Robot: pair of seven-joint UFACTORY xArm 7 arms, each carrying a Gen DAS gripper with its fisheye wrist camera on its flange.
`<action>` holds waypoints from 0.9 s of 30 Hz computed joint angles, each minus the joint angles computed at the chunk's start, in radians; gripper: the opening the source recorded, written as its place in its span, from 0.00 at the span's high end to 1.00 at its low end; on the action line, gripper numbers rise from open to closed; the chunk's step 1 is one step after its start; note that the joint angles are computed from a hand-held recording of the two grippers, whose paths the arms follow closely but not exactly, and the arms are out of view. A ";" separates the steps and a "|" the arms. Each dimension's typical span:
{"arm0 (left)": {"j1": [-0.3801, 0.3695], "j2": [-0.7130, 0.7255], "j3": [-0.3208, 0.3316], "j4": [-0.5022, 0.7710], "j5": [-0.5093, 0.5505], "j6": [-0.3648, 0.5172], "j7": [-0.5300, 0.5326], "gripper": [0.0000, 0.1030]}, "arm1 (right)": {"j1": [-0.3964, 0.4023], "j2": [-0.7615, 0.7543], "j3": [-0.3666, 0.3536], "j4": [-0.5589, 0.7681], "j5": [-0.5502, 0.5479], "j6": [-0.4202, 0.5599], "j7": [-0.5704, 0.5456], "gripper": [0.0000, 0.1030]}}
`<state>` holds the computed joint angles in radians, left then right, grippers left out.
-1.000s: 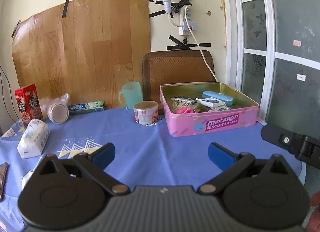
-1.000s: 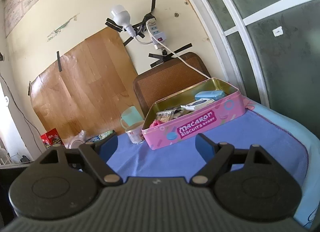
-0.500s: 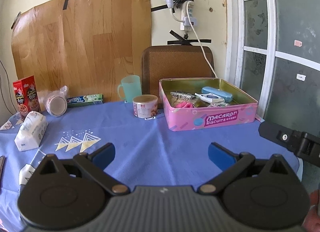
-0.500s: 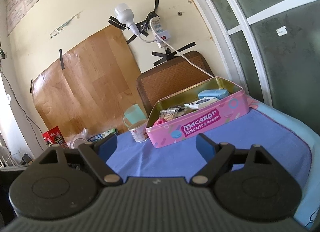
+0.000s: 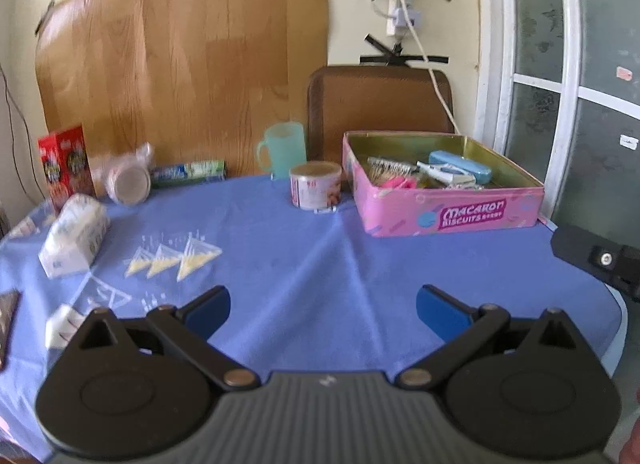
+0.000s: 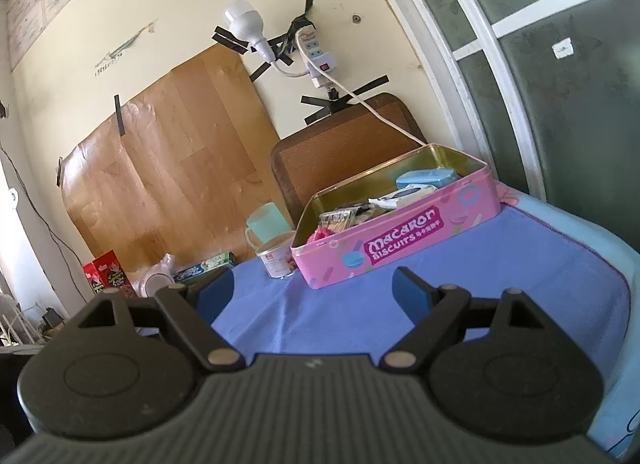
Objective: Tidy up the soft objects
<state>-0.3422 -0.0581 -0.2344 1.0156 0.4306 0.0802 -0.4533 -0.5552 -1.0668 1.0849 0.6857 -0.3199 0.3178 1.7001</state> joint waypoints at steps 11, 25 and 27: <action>0.032 0.000 0.012 -0.025 0.014 -0.018 -0.033 0.00 | -0.048 -0.009 0.055 0.070 0.002 0.030 -0.042 0.14; 0.066 0.023 0.007 0.001 0.220 0.024 -0.196 0.00 | -0.082 0.006 0.073 0.071 0.036 -0.017 -0.072 0.12; 0.050 0.033 0.023 0.004 0.182 0.034 -0.157 0.00 | -0.099 0.022 0.077 0.073 0.041 -0.031 -0.073 0.12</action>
